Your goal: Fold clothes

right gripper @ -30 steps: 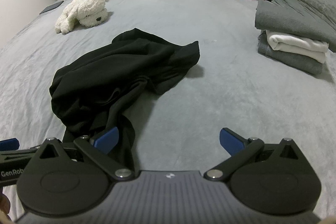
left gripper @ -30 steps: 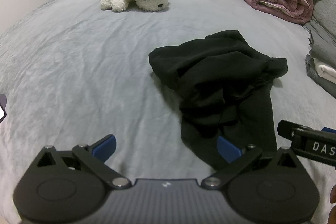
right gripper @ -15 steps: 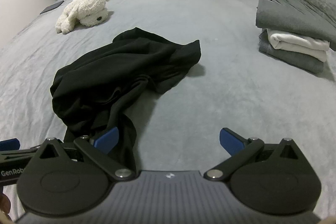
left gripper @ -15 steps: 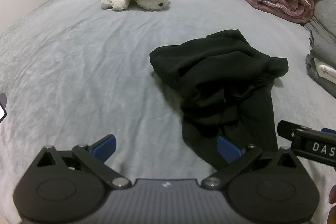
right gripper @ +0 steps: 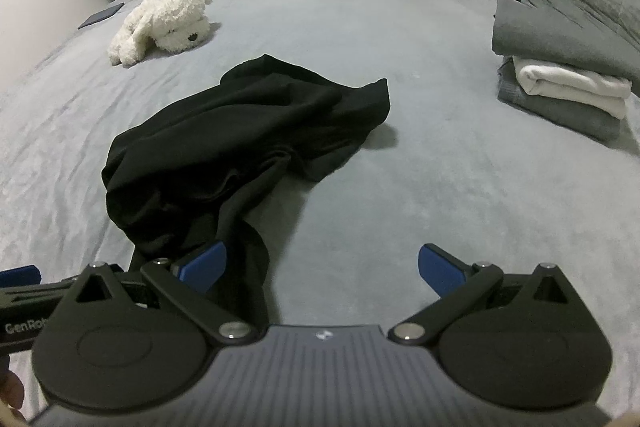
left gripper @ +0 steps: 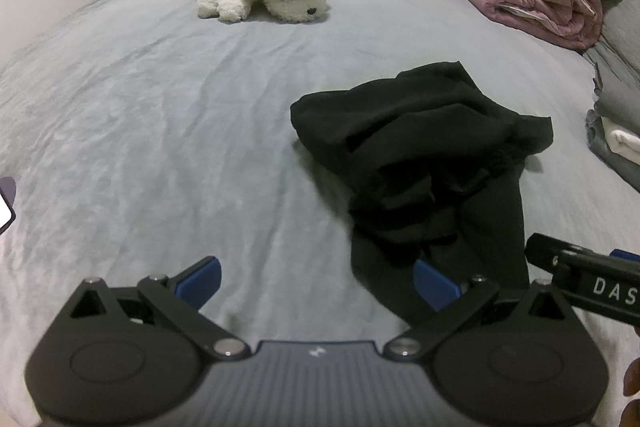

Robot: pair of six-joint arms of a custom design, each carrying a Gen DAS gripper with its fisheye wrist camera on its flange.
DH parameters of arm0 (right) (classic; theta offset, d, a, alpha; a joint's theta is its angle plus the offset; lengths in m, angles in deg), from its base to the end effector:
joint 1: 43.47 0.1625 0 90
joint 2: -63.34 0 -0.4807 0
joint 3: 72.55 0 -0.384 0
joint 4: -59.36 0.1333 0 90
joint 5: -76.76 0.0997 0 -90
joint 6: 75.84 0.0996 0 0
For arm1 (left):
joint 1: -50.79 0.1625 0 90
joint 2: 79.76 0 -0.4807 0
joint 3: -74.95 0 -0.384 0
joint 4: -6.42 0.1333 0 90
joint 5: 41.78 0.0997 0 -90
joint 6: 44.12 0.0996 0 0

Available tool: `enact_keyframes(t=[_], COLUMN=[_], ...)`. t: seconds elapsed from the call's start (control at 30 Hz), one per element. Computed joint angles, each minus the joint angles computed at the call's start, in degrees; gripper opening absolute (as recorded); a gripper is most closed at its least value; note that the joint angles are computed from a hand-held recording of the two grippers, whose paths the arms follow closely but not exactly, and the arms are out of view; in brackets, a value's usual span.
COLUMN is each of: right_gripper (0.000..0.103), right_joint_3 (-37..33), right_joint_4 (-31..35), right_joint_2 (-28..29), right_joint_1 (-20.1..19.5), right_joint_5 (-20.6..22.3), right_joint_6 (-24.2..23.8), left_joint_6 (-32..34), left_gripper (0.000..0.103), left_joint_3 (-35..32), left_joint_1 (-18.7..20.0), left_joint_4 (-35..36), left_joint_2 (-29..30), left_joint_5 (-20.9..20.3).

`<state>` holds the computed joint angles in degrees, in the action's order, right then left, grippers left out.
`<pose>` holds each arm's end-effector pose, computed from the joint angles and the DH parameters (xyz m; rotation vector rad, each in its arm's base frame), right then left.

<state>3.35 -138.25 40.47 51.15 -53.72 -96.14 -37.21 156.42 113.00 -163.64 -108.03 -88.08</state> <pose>0.1323 -0.7853 0.0799 0.0644 -2.1837 0.9890 -0.1825 -0.7797 0.0635 0.4915 2.3361 -0.7307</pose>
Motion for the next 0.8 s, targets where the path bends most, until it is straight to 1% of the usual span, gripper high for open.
enact_keyframes(t=[0.8], right_gripper=[0.103], right_joint_3=[0.1], right_joint_4=[-0.1], right_joint_2=[-0.2], right_joint_1=[-0.2], right_joint_5=[0.0], right_joint_6=[0.4], left_joint_6=[-0.3], left_gripper=[0.103], left_joint_3=[-0.7], left_joint_1=[0.0], left_joint_4=[0.5], left_joint_2=[0.5], left_joint_5=[0.9])
